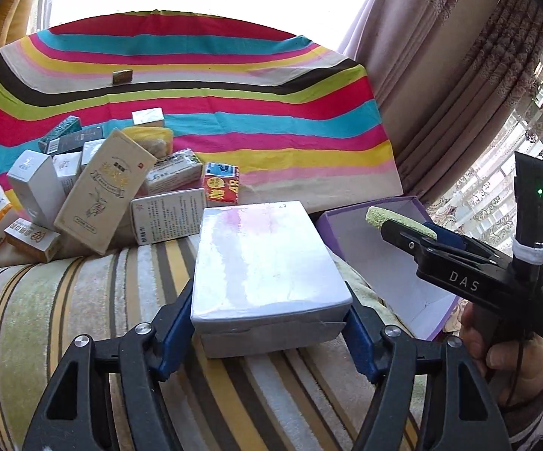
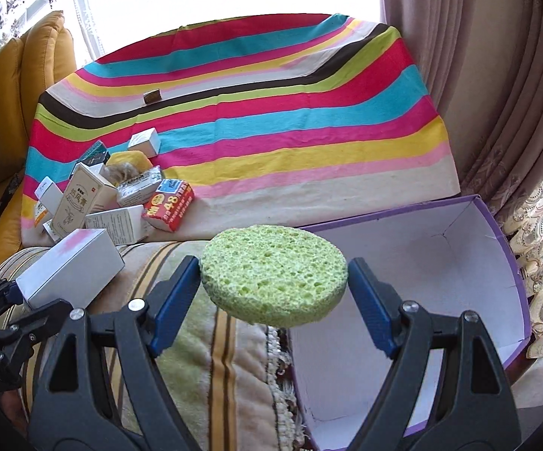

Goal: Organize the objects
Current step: 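Carry the white box and green sponge over the purple-rimmed box with both tools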

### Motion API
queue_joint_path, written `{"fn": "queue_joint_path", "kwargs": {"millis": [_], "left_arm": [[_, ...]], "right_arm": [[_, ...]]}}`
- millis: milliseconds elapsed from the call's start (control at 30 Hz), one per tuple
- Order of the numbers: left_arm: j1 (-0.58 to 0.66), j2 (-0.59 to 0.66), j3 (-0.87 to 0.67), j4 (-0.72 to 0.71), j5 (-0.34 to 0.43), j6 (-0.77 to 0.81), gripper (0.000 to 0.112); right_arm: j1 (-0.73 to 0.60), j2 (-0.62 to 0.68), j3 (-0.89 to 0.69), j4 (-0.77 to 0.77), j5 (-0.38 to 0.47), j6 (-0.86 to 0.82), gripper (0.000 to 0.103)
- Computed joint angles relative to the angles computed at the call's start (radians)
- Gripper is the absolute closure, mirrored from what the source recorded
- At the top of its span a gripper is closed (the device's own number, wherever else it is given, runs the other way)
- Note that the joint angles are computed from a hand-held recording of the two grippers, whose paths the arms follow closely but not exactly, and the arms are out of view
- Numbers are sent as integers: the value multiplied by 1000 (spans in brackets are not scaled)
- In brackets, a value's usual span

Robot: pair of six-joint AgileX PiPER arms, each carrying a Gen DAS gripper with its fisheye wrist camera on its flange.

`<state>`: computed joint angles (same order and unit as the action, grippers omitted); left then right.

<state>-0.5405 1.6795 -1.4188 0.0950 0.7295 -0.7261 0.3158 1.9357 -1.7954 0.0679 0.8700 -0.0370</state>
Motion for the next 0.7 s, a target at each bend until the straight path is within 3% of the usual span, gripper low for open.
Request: {"fn": "queue_joint_path", "kwargs": {"millis": [267, 700], "left_arm": [[-11, 163, -212, -199, 43, 151, 42], [-70, 427, -595, -278, 219, 255, 40]], "right_arm": [[-89, -43, 113, -42, -45, 22, 21], [-166, -65, 186, -94, -59, 77, 21]]}}
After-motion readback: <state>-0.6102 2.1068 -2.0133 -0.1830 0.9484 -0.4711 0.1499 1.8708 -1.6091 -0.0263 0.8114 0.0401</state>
